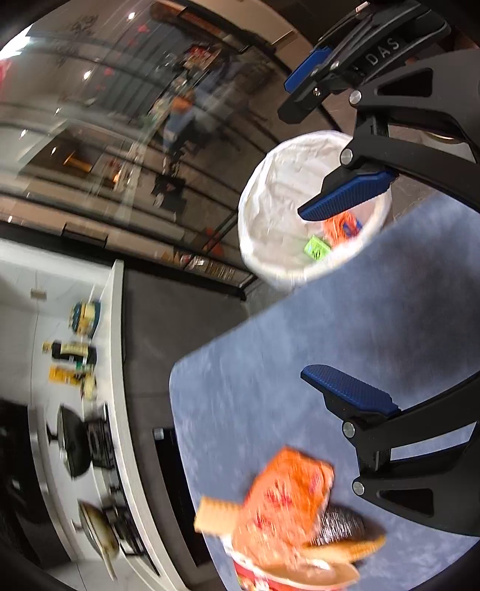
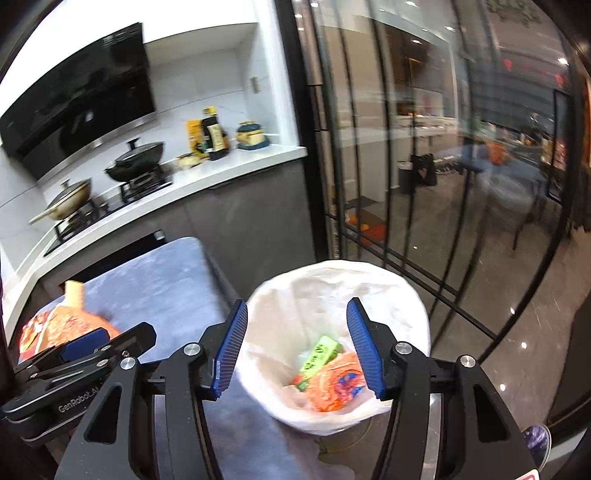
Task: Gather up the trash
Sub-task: 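Grasp the red snack cup with the left tool while the right tool grasps the orange bag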
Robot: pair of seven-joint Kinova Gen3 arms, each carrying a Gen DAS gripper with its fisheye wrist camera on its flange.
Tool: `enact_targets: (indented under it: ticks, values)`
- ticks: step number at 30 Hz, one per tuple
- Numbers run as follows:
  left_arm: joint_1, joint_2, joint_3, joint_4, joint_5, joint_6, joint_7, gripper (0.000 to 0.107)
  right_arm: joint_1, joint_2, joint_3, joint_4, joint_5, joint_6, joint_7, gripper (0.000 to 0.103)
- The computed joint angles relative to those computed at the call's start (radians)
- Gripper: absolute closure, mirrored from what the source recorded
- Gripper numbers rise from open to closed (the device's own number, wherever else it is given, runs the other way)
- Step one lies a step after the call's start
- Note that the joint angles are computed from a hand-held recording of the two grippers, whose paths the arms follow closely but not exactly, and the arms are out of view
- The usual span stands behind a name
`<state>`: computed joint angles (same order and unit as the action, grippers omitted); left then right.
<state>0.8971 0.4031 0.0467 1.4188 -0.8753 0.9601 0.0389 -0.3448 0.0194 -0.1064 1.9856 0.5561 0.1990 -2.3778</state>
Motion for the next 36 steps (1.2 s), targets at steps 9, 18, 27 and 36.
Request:
enact_targets:
  ticks: [9, 18, 27, 36]
  values:
    - [0.015, -0.13, 0.042, 0.179, -0.054, 0.179, 0.179, 0.029, -0.071, -0.019, -0.082, -0.002, 0.035, 0.021, -0.041, 0.044]
    - [-0.046, -0.262, 0.138, 0.356, -0.016, 0.303, 0.331, 0.025, -0.193, 0.024, -0.121, -0.046, 0.037, 0.07, -0.054, 0.044]
    - [-0.14, -0.403, 0.235, 0.528, 0.06, 0.385, 0.477, 0.022, -0.358, 0.126, -0.089, -0.134, -0.01, 0.109, -0.013, 0.044]
    - [-0.273, -0.526, 0.298, 0.661, 0.122, 0.338, 0.54, 0.021, -0.486, 0.268, -0.039, -0.283, -0.102, 0.14, 0.099, 0.04]
